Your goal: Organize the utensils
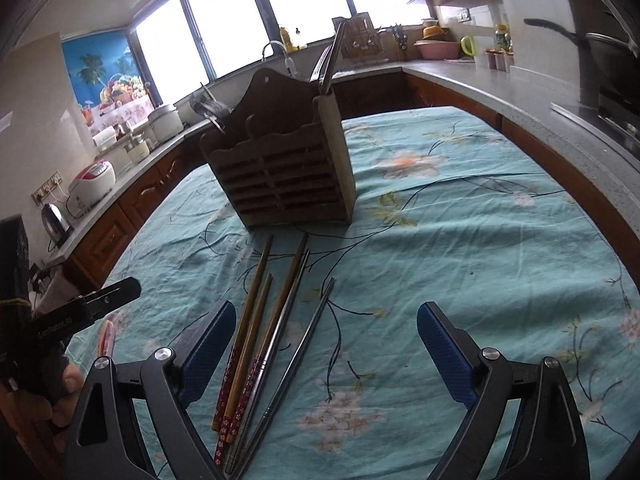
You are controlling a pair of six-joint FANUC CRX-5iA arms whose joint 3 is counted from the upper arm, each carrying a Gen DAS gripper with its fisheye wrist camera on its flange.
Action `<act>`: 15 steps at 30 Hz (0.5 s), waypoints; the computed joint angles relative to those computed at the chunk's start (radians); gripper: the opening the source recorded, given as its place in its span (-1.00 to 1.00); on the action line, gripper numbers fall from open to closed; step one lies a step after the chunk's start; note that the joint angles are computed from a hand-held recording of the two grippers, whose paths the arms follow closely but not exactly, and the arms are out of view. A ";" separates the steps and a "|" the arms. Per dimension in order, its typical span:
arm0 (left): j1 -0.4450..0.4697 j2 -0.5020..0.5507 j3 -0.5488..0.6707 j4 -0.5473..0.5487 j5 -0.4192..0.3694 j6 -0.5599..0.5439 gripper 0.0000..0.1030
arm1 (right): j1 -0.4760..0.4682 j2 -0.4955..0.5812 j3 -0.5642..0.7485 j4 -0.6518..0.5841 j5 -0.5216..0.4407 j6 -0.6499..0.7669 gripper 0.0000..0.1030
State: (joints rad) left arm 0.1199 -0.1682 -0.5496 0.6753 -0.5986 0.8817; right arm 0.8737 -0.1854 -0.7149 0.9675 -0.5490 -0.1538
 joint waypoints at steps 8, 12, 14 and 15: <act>-0.064 0.158 0.202 -0.190 -0.051 0.132 0.63 | -0.012 0.102 0.107 -0.185 -0.026 0.194 0.17; -0.093 0.238 0.295 -0.241 -0.067 0.171 0.62 | -0.022 0.146 0.159 -0.292 -0.033 0.304 -0.05; -0.111 0.271 0.339 -0.272 -0.071 0.189 0.62 | -0.026 0.163 0.174 -0.314 -0.037 0.333 -0.12; -0.122 0.289 0.365 -0.295 -0.074 0.204 0.61 | -0.029 0.168 0.179 -0.323 -0.038 0.342 -0.22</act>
